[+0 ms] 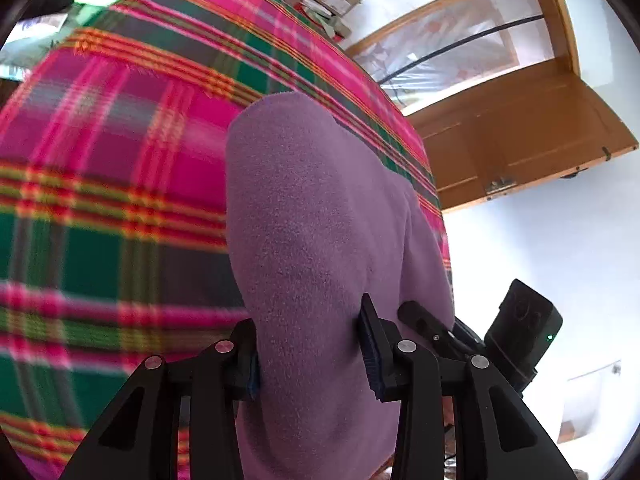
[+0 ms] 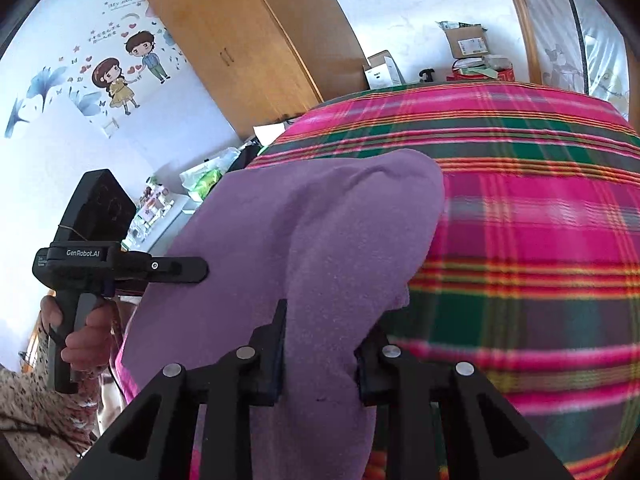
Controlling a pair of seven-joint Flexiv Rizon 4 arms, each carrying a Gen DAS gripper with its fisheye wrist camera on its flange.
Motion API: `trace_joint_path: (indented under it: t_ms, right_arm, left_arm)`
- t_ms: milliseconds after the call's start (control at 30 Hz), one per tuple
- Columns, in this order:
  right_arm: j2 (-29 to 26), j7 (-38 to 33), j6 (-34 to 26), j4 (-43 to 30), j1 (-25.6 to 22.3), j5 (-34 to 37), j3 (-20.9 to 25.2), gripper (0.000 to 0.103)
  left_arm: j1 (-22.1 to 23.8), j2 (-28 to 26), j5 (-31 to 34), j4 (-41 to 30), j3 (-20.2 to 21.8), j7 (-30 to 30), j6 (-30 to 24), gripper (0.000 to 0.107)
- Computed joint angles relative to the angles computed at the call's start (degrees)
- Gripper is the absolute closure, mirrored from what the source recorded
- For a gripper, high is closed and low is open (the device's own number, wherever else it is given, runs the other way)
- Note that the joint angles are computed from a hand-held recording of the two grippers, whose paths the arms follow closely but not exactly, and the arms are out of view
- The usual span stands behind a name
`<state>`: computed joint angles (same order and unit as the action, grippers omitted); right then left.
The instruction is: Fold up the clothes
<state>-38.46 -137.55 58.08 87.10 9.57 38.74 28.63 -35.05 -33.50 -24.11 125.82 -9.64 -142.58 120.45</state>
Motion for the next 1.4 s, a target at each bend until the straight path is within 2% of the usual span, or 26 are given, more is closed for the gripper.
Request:
trace_joint_path:
  t_ms: [133, 233, 333, 400, 433, 467, 567, 600, 667, 700, 733, 800, 967, 1067, 1167, 1267, 1400]
  right_arm:
    - [-2.0, 2.2, 1.4, -2.3, 2.5, -0.4, -0.2, 0.077]
    - [-3.7, 4.1, 3.1, -4.1, 4.5, -1.4, -0.1, 0.077]
    - [-5.6, 5.8, 4.5, -6.1, 5.9, -2.5, 0.4, 0.076]
    - [-6.6, 7.2, 5.6, -7.1, 6.9, -3.4, 0.7, 0.077]
    - [-7.1, 8.0, 6.2, -7.5, 7.3, -3.8, 0.8, 0.077]
    - [-7.5, 8.4, 6.8, -7.9, 7.7, -4.2, 1.1, 0.076]
    - [-8.7, 9.9, 8.8, -8.6, 8.9, -5.9, 1.5, 0.076]
    - [-9.0, 10.3, 9.5, -8.7, 9.4, -6.7, 1.5, 0.076]
    - [-9.6, 11.4, 10.8, -8.8, 10.2, -8.5, 1.4, 0.076]
    - [-10.2, 12.1, 10.6, -9.2, 10.2, -9.3, 1.6, 0.076]
    - [-10.5, 13.3, 10.3, -9.5, 10.4, -10.2, 1.4, 0.076]
    - [-11.3, 15.4, 9.3, -10.1, 10.3, -11.5, 1.4, 0.075]
    - [-12.1, 18.2, 8.4, -10.6, 9.7, -13.4, 1.6, 0.069]
    - [-12.5, 19.6, 7.3, -11.0, 9.1, -14.0, 1.9, 0.065]
    - [-12.9, 20.5, 6.3, -11.5, 8.6, -14.0, 2.1, 0.064]
    - [-12.0, 20.6, 7.1, -10.2, 8.7, -14.5, 1.5, 0.063]
    - [-10.4, 19.6, 10.4, -7.1, 8.8, -16.0, 1.1, 0.063]
  left_arm:
    - [1.7, 2.6, 0.3, 2.9, 1.3, 0.9, -1.7, 0.066]
    - [0.9, 3.6, -1.6, 3.1, 3.5, 2.5, -3.6, 0.066]
    - [-2.1, 4.1, -5.1, 3.1, 6.1, 4.6, -4.2, 0.066]
    - [0.6, 4.6, -3.9, 4.1, 5.2, 4.2, -4.3, 0.066]
    - [1.1, 4.8, -2.0, 4.2, 6.5, 2.6, -5.1, 0.066]
    - [-0.1, 4.8, -3.9, 3.7, 7.1, 3.7, -5.9, 0.066]
    - [-8.5, 4.6, -14.5, 2.7, 10.9, 8.7, -7.3, 0.066]
    - [-9.0, 4.6, -14.5, 2.8, 11.6, 8.8, -7.6, 0.066]
    - [-7.3, 4.2, -13.3, 2.7, 10.7, 7.9, -7.6, 0.066]
    - [-6.2, 2.9, -15.1, 0.6, 8.8, 9.6, -7.7, 0.066]
    - [-5.2, 2.4, -13.2, 0.3, 8.5, 7.9, -7.7, 0.066]
    - [-4.1, 1.0, -12.5, -2.1, 8.2, 8.0, -8.4, 0.065]
    - [-6.0, -0.2, -12.9, -3.4, 10.4, 9.5, -9.2, 0.059]
    - [-2.8, -0.3, -10.3, -2.5, 7.8, 8.1, -7.4, 0.057]
    - [-1.6, 0.6, -9.4, -0.8, 6.5, 6.1, -5.6, 0.057]
    - [-6.6, 1.2, -13.9, -1.1, 10.4, 8.5, -7.2, 0.057]
    - [-11.4, 1.7, -19.3, -0.9, 13.4, 10.4, -8.3, 0.057]
